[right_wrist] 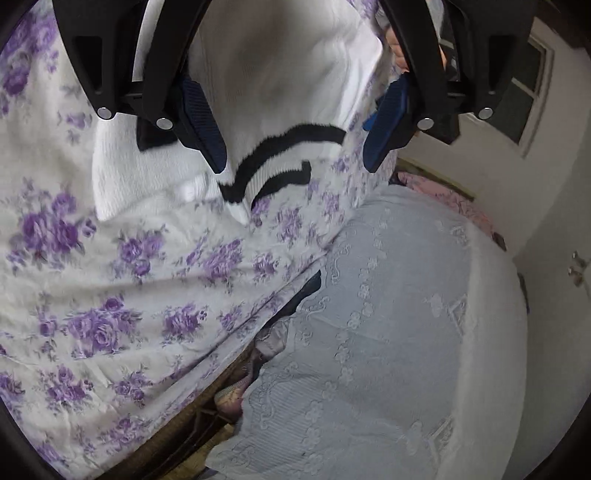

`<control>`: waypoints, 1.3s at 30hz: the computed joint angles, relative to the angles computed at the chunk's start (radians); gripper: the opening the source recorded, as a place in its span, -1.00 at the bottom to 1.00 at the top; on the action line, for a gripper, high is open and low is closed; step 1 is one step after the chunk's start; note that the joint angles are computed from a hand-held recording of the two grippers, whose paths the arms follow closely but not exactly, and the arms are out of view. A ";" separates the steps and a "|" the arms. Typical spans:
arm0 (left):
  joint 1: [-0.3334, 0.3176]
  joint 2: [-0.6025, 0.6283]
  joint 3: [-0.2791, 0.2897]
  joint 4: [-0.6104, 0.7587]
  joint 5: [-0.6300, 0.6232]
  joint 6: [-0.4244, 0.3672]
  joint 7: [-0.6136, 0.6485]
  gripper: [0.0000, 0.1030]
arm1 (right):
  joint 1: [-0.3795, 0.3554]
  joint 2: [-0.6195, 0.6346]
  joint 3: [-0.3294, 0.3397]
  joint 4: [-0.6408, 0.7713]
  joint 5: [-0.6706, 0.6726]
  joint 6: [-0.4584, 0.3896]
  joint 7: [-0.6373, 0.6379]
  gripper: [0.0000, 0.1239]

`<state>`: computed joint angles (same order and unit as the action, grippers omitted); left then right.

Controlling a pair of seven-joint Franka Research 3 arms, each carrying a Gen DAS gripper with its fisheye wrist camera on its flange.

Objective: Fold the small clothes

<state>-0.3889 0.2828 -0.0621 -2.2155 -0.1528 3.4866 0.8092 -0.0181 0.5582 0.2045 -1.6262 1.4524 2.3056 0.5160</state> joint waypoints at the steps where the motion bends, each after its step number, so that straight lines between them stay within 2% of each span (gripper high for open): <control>1: -0.087 -0.007 0.052 0.006 -0.133 -0.026 0.130 0.44 | 0.002 -0.020 0.005 -0.024 0.007 0.026 -0.030 0.32; 2: -0.175 0.000 0.124 0.025 -0.201 -0.051 0.190 0.45 | 0.006 -0.033 0.006 -0.036 0.015 0.037 -0.050 0.38; 3: -0.232 0.006 0.178 0.042 -0.199 -0.086 0.204 0.45 | 0.014 -0.043 0.003 -0.044 0.021 0.040 -0.068 0.44; 4: -0.305 0.015 0.259 0.063 -0.149 -0.130 0.173 0.45 | 0.050 -0.057 -0.032 -0.052 0.037 0.041 -0.089 0.45; 5: -0.367 0.026 0.321 0.083 -0.168 -0.164 0.203 0.45 | 0.114 -0.070 -0.100 -0.057 0.061 0.036 -0.106 0.48; 6: -0.393 0.040 0.348 0.108 -0.174 -0.193 0.227 0.45 | 0.168 -0.073 -0.158 -0.055 0.077 0.025 -0.115 0.49; 7: -0.385 0.054 0.341 0.130 -0.163 -0.204 0.233 0.45 | 0.194 -0.069 -0.186 -0.045 0.085 0.012 -0.110 0.49; 8: -0.343 0.068 0.298 0.158 -0.129 -0.216 0.224 0.45 | 0.201 -0.051 -0.186 -0.017 0.077 0.005 -0.083 0.49; 9: -0.276 0.078 0.230 0.179 -0.104 -0.221 0.228 0.45 | 0.202 -0.027 -0.183 0.015 0.058 -0.030 -0.040 0.49; 10: -0.241 0.102 0.197 0.217 -0.086 -0.241 0.231 0.46 | 0.200 -0.003 -0.180 0.047 0.038 -0.065 -0.008 0.49; 11: -0.238 0.118 0.199 0.237 -0.067 -0.253 0.222 0.47 | 0.200 0.036 -0.180 0.098 0.008 -0.110 0.037 0.49; 12: -0.260 0.148 0.234 0.277 -0.050 -0.285 0.205 0.47 | 0.189 0.081 -0.158 0.155 -0.033 -0.134 0.091 0.49; 13: -0.277 0.170 0.263 0.303 -0.036 -0.312 0.181 0.47 | 0.206 0.105 -0.172 0.184 -0.041 -0.130 0.119 0.49; 14: -0.277 0.202 0.281 0.339 -0.030 -0.346 0.153 0.47 | 0.217 0.131 -0.171 0.212 -0.053 -0.089 0.140 0.49; 15: -0.246 0.230 0.263 0.365 -0.032 -0.357 0.139 0.45 | 0.225 0.144 -0.168 0.227 -0.063 -0.038 0.139 0.49; 16: -0.200 0.249 0.221 0.381 -0.032 -0.345 0.144 0.40 | 0.224 0.167 -0.161 0.250 -0.062 0.003 0.119 0.49; 17: -0.174 0.265 0.206 0.388 -0.021 -0.319 0.146 0.37 | 0.209 0.188 -0.144 0.274 -0.058 0.012 0.104 0.46; 19: -0.198 0.285 0.252 0.402 0.014 -0.305 0.118 0.27 | 0.182 0.220 -0.114 0.309 -0.061 0.032 0.106 0.46; 20: -0.221 0.295 0.283 0.409 0.031 -0.302 0.100 0.27 | 0.161 0.241 -0.095 0.331 -0.055 0.015 0.118 0.46; 22: -0.295 0.316 0.376 0.423 0.063 -0.315 0.049 0.26 | 0.111 0.258 -0.035 0.340 -0.052 0.024 0.119 0.45; 24: -0.319 0.313 0.408 0.409 0.084 -0.306 0.011 0.22 | 0.095 0.248 -0.022 0.319 -0.023 0.020 0.091 0.45; 26: -0.361 0.290 0.449 0.367 0.096 -0.278 -0.040 0.19 | 0.114 0.189 -0.049 0.246 0.020 0.049 0.043 0.52; 27: -0.377 0.268 0.458 0.337 0.105 -0.257 -0.057 0.27 | 0.115 0.163 -0.051 0.217 0.026 0.060 0.020 0.61; 28: -0.383 0.239 0.451 0.302 0.122 -0.228 -0.062 0.43 | 0.119 0.121 -0.052 0.167 0.031 0.074 -0.032 0.61; 29: -0.373 0.219 0.431 0.282 0.146 -0.209 -0.058 0.50 | 0.135 0.091 -0.063 0.136 0.023 0.091 -0.061 0.61; 30: -0.392 0.203 0.442 0.265 0.173 -0.198 -0.062 0.57 | 0.156 0.058 -0.078 0.102 0.001 0.109 -0.085 0.61; 31: -0.446 0.192 0.488 0.253 0.187 -0.213 -0.060 0.61 | 0.155 0.025 -0.058 0.066 -0.054 0.147 -0.097 0.61; 33: -0.583 0.198 0.621 0.245 0.211 -0.264 -0.095 0.63 | 0.226 -0.027 -0.108 0.005 -0.117 0.233 -0.098 0.61; 35: -0.661 0.220 0.700 0.252 0.236 -0.328 -0.140 0.70 | 0.381 -0.059 -0.215 -0.060 -0.210 0.445 -0.047 0.61; 36: -0.705 0.237 0.748 0.265 0.248 -0.392 -0.173 0.72 | 0.465 -0.056 -0.278 -0.087 -0.317 0.553 0.033 0.61; 37: -0.758 0.271 0.809 0.293 0.268 -0.497 -0.218 0.72 | 0.552 -0.042 -0.349 -0.126 -0.492 0.676 0.167 0.61; 38: -0.781 0.286 0.836 0.307 0.288 -0.552 -0.245 0.72 | 0.616 -0.021 -0.419 -0.157 -0.665 0.752 0.302 0.61; 39: -0.782 0.288 0.838 0.310 0.302 -0.572 -0.260 0.72 | 0.646 -0.007 -0.458 -0.173 -0.767 0.773 0.377 0.61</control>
